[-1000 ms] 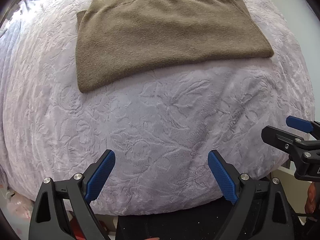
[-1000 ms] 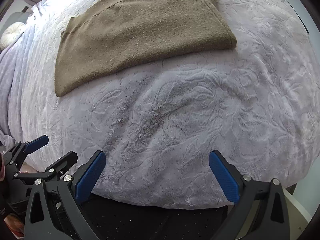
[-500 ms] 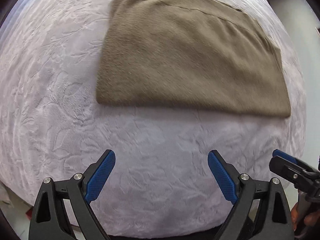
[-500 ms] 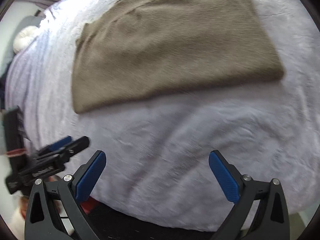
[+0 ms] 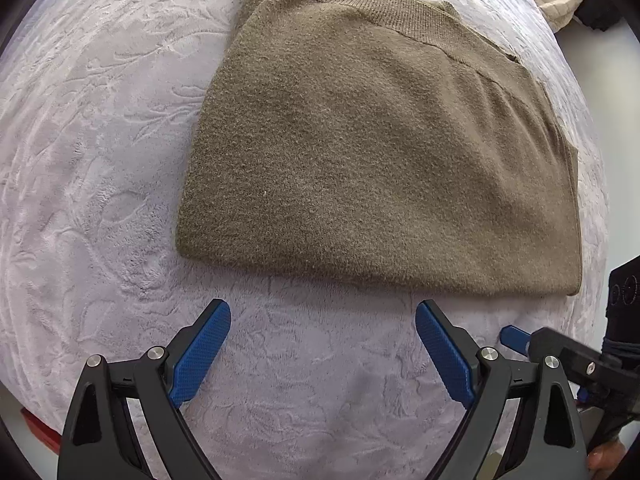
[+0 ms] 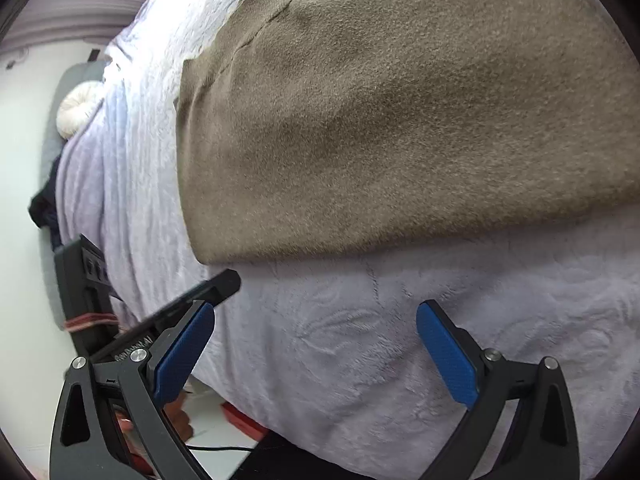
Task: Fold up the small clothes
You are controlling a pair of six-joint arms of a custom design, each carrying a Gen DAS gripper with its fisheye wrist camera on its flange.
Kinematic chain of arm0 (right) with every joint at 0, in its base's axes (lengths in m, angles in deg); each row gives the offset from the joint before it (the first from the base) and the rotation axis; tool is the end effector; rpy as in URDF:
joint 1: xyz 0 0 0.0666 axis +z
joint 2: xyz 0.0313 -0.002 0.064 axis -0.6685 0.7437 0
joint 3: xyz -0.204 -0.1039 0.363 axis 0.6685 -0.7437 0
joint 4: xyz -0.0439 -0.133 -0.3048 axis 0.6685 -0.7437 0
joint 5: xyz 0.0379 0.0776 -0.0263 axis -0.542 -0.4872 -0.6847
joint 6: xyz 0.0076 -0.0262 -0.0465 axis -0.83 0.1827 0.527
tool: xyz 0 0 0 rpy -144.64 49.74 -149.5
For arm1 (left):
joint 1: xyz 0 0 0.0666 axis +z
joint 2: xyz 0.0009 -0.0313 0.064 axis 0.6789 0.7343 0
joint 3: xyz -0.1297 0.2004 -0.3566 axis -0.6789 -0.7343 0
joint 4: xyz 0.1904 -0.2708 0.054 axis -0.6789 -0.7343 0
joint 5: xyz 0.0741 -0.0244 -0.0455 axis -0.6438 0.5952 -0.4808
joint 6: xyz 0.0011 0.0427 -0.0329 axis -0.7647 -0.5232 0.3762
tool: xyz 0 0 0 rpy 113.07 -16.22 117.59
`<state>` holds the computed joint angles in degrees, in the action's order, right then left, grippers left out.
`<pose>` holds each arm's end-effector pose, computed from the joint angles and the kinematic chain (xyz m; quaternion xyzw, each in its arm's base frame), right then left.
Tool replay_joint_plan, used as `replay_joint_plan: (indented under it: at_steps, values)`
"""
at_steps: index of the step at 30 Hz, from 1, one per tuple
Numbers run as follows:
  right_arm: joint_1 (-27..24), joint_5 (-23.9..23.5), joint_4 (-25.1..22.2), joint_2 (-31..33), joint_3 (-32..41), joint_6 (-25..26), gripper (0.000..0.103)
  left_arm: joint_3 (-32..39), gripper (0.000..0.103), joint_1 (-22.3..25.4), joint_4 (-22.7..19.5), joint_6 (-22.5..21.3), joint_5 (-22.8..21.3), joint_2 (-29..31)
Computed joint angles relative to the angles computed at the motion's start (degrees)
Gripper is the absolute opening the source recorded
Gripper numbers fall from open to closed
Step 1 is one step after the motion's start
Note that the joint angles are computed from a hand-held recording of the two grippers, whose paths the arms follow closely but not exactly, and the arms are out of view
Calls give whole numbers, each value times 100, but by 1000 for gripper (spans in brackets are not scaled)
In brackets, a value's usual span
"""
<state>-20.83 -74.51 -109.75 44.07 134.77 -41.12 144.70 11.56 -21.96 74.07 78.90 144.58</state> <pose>0.4268 0.1839 0.3320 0.1920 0.9246 0.3289 0.0092 0.2861 -0.1841 0.5022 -0.0587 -0.9887 0.1378 0.0061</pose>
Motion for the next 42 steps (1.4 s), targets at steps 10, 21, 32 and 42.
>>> replay_joint_plan:
  at_steps: [10,21,32,42]
  values:
    - [-23,-1036,3032,585,-716,-1983,61,-555,94,1116,338,-98,1443,-396]
    - [-70,-855,4931,662,-893,-3194,17,-1077,94,882,2322,1650,2487,-575]
    - [-162,-873,4684,554,-916,-3140,17,-1070,94,1021,2899,2343,2131,-458]
    - [-102,-1357,2593,401,-545,-1657,20,465,10,262,990,969,-770,404]
